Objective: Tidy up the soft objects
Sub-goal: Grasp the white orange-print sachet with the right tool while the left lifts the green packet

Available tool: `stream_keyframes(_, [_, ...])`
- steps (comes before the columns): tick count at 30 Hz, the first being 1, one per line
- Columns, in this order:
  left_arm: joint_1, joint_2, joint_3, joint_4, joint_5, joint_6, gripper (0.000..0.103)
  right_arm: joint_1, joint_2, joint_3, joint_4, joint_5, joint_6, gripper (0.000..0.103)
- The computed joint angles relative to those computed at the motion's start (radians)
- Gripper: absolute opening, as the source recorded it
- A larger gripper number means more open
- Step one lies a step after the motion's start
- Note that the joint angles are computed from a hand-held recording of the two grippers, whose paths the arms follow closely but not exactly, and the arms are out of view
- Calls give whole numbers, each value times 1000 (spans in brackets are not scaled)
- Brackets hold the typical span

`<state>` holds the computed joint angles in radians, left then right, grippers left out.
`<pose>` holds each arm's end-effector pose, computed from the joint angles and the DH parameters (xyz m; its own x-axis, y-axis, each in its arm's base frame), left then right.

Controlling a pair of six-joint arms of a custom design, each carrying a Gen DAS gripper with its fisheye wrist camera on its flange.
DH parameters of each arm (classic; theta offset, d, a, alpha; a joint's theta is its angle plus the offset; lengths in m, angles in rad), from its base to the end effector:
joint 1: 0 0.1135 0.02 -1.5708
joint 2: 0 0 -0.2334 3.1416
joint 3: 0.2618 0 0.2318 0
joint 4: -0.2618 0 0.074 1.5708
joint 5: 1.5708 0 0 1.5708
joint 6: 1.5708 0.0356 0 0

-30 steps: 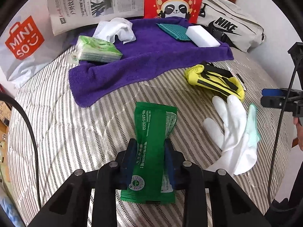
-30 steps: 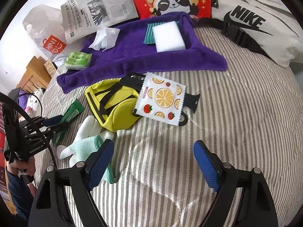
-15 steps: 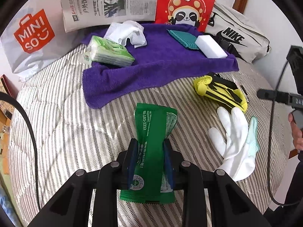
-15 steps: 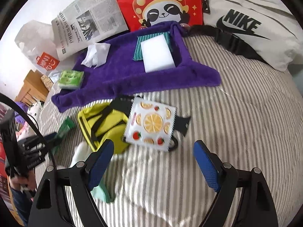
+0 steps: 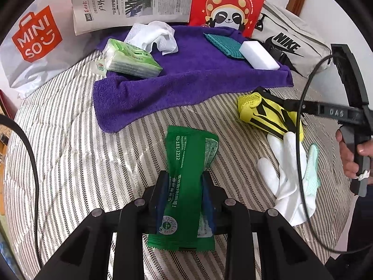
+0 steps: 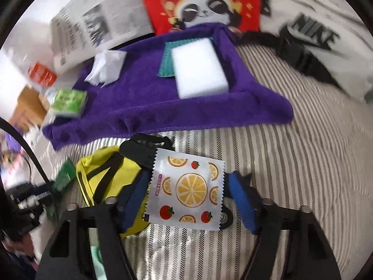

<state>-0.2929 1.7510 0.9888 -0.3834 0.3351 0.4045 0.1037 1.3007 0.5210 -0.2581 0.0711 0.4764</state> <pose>0.2930 -0.1006 0.1339 -0.6433 0.5822 -0.4971 0.7133 0.6917 -0.1131 0.2139 0.0197 0.1294 -0.7922 0.3775 -0.4796 0.3330 0.9258 0.1786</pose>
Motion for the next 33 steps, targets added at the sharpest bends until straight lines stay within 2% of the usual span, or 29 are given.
stream_keyframes(1, [2,0,0,2,4,0,28,-3,-6,0,-2,-22,-28,46])
stream_keyframes(3, [7,1,-2,5,15,3,28,-4,-27,8,-33,-36,-58,38])
stream_keyframes(5, [12,2,-4,8,26,4,28,5,-56,14,-73,-33,-74,26])
stream_keyframes(15, [28,-6,-24,23,52,6,28,45,-206,-10,-252,98,-62,22])
stream_keyframes(17, [24,-8,-26,24,47,6,29,40,-202,-12,-262,129,-60,15])
stream_keyframes(20, [21,-8,-24,23,41,2,29,-9,-195,-33,-218,91,-83,11])
stream_keyframes(23, [20,-7,-21,20,43,-1,29,-20,-204,-42,-202,114,-100,5])
stream_keyframes(28, [17,-8,-21,21,38,-27,29,-81,-290,-75,-189,79,-133,4])
stream_keyframes(33, [30,-22,-21,-2,59,-35,28,-136,-373,-72,-242,28,-163,4])
